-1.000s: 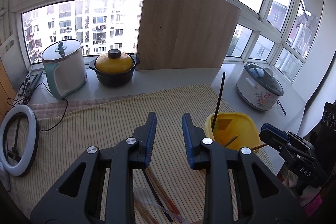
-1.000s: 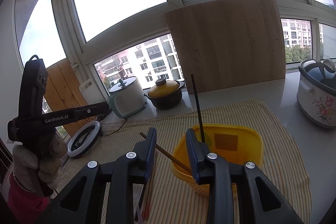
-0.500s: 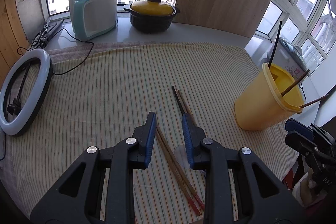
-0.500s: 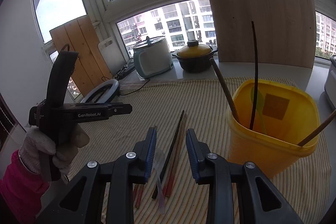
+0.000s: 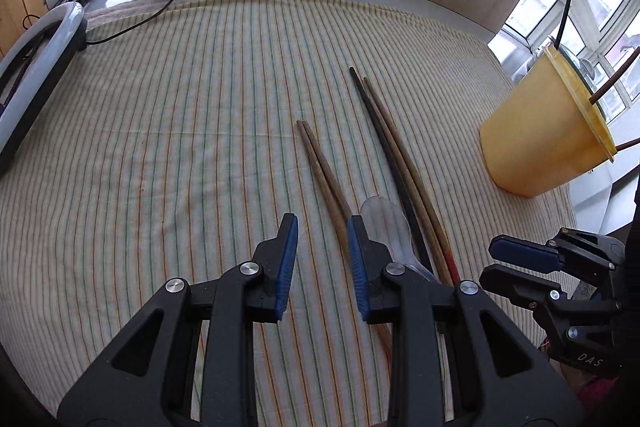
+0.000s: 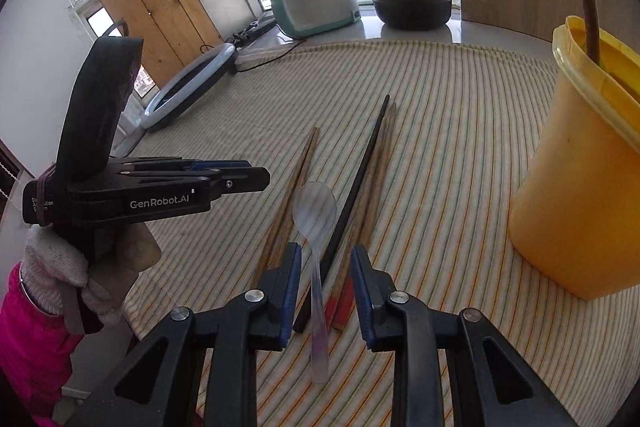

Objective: Organize utensils
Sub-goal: 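Move both grippers back over the utensil pile on the striped cloth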

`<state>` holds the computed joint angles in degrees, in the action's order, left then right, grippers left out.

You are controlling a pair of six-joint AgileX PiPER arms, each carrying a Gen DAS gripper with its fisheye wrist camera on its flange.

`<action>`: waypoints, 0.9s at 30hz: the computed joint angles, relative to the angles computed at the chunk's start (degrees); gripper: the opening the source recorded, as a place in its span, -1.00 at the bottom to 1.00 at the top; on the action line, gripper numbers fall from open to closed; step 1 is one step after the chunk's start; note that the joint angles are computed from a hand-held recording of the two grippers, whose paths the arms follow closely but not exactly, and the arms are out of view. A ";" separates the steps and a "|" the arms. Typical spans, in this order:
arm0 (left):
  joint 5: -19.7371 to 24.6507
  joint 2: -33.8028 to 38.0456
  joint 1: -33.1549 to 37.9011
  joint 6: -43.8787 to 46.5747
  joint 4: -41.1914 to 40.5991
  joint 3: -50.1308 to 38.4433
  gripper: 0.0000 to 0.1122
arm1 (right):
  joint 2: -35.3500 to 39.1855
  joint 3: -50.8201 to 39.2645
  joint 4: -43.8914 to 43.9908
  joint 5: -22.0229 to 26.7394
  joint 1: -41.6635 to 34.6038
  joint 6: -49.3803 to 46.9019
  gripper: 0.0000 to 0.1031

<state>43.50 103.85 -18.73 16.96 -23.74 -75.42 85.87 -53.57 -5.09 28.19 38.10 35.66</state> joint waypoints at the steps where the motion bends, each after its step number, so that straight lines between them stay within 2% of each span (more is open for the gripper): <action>1: -0.02 0.04 -0.09 0.11 -0.04 0.05 -0.56 | 0.69 -0.02 4.34 -0.39 -1.17 -4.32 -0.54; 5: 0.78 1.27 -0.09 0.54 -0.54 -1.17 -0.56 | 2.94 -0.04 19.35 -0.79 -4.95 -19.56 -0.58; 9: 1.61 3.30 -0.18 -0.55 0.06 -3.66 -0.57 | 5.99 -1.64 28.54 -0.17 -7.31 -29.45 -0.59; 14: 4.03 6.95 -0.10 -3.13 1.21 -8.56 -0.56 | 9.41 -3.73 40.52 2.86 -10.47 -40.42 -0.59; 17: 4.70 8.21 -0.70 -4.34 2.61 -10.29 -0.57 | 10.34 -4.17 44.34 4.18 -11.82 -43.59 -0.63; 22: 5.02 9.79 -1.91 -6.66 5.43 -11.99 -0.57 | 11.55 -5.78 45.73 6.28 -12.68 -43.98 -0.63; 27: 4.60 9.33 -1.98 -7.36 5.94 -11.38 -0.69 | 13.35 -7.57 46.54 7.42 -12.74 -44.64 -0.63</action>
<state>48.10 113.18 -20.71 9.60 -17.79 -86.80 99.22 -61.14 41.45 35.60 25.36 -8.98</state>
